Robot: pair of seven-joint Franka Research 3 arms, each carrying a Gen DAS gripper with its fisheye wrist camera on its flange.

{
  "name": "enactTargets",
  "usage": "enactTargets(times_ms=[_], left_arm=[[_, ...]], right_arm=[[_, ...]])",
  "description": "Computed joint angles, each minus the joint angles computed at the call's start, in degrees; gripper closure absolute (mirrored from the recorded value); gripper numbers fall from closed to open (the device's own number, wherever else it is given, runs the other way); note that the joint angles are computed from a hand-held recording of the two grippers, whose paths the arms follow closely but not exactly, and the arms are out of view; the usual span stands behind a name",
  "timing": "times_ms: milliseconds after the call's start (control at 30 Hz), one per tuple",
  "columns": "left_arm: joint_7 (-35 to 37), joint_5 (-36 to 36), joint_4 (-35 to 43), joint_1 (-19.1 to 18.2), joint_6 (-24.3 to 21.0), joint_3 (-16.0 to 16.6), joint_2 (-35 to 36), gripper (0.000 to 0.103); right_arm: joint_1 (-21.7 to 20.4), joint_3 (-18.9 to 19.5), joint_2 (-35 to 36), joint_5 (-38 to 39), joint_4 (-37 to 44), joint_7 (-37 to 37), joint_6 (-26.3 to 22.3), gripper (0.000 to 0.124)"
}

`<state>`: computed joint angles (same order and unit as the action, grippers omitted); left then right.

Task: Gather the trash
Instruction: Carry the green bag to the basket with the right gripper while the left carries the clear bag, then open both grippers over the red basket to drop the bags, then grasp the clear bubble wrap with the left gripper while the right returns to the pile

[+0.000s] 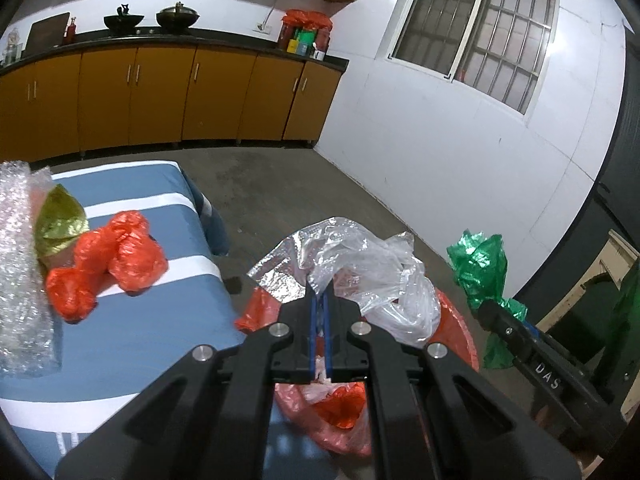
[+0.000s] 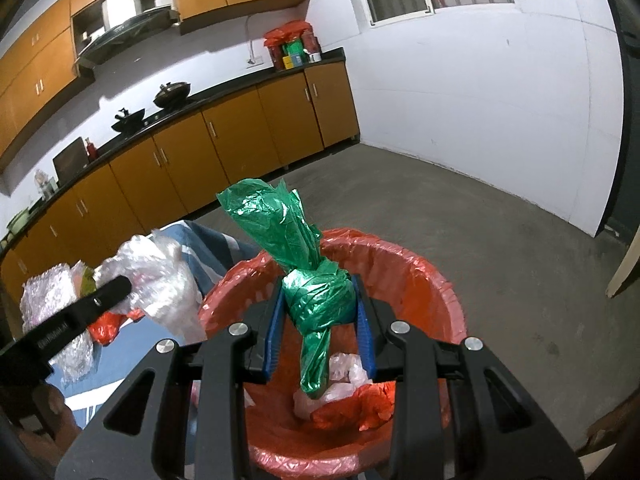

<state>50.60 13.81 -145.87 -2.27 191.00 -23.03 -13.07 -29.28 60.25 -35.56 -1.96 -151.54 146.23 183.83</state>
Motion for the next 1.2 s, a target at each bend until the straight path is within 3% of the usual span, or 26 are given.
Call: enactTargets(times_ms=[300,367,400,433,500,567,767,833,967,1033,1200], left_arm=[[2.1,-2.7,3.2,6.7,-0.2,-8.8,4.6,0.098],[2.5,-2.8,3.6,5.8,-0.5,-8.1,5.5,0.097],[2.6,-2.9,3.6,5.4,-0.4,-7.8,5.7,0.093],[2.4,-2.4,3.6,3.2,-0.4,-5.5,6.1,0.09],[2.6,-2.7,3.4,2.6,-0.6,-4.8,6.1,0.079],[2.3,-2.0,3.3,-0.2,-0.8,-1.9,6.2,0.075],[1.2,-0.4,2.1,-3.3,-1.7,2.2,4.8,0.071],[0.8,0.0,1.3,-0.4,-1.8,-0.3,3.6,0.066],[-0.7,0.8,-1.7,10.8,-2.2,-10.7,-1.7,0.056],[-2.2,1.7,-3.4,14.2,-3.0,-13.6,-4.9,0.051],[-5.1,5.2,-7.6,16.7,-4.2,-13.9,-11.7,0.045]], right_arm=[[-1.7,0.9,1.7,0.9,-0.2,-0.3,1.9,0.091],[-1.1,0.7,1.7,1.6,-0.6,-0.4,2.6,0.086],[-0.9,0.6,1.6,1.9,-0.8,-0.6,2.6,0.085],[-0.8,0.5,1.6,2.1,-0.8,-0.8,2.6,0.081],[-0.9,0.6,1.5,2.6,-1.1,-1.0,2.9,0.075],[-0.5,0.4,1.0,3.2,-1.4,-1.1,2.7,0.075],[0.3,0.0,-0.6,3.6,-1.9,-0.7,1.3,0.075],[0.6,-0.2,-1.3,3.1,-2.0,-0.5,0.6,0.075],[0.6,0.0,-2.3,1.7,-1.6,0.0,-0.7,0.075],[0.5,0.2,-2.4,0.8,-1.3,0.1,-0.9,0.075],[0.6,0.7,-1.9,-0.9,0.2,0.3,-1.6,0.075]])
